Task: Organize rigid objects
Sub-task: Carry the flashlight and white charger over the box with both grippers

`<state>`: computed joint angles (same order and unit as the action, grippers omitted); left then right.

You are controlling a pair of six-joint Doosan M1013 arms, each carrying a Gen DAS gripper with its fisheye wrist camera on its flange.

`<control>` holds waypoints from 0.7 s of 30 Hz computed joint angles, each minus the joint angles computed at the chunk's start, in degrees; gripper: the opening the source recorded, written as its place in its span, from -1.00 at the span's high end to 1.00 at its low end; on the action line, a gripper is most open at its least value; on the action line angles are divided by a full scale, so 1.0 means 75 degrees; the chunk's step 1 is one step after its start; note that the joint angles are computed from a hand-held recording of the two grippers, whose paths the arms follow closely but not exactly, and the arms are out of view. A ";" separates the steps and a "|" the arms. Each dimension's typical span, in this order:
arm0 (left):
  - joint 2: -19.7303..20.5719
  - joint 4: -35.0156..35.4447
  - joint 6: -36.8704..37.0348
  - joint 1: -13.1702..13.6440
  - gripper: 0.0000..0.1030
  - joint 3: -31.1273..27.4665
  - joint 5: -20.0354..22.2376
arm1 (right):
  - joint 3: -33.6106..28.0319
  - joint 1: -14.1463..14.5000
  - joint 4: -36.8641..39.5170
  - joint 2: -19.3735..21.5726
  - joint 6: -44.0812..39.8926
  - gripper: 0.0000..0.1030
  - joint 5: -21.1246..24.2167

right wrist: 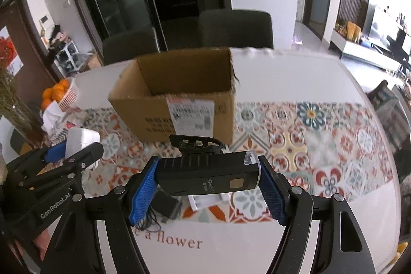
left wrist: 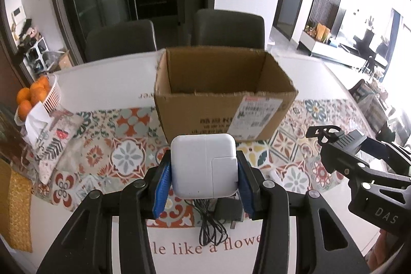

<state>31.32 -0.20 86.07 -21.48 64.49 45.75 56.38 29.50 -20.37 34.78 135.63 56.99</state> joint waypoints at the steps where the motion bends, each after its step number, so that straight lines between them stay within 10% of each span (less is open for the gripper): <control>1: -0.0001 0.0024 -0.0014 0.0005 0.11 -0.0026 -0.0037 | -0.0046 0.0004 -0.0038 0.0012 -0.0022 -0.43 -0.0025; 12: 0.0325 -0.0007 0.0194 0.0102 0.11 -0.0925 -0.0094 | -0.0960 -0.0090 -0.0260 0.0367 -0.0443 -0.43 -0.0251; 21: 0.1166 -0.0231 0.0468 0.0141 0.11 -0.2605 0.0909 | -0.2177 -0.0329 0.0149 0.0964 -0.1117 -0.43 0.0167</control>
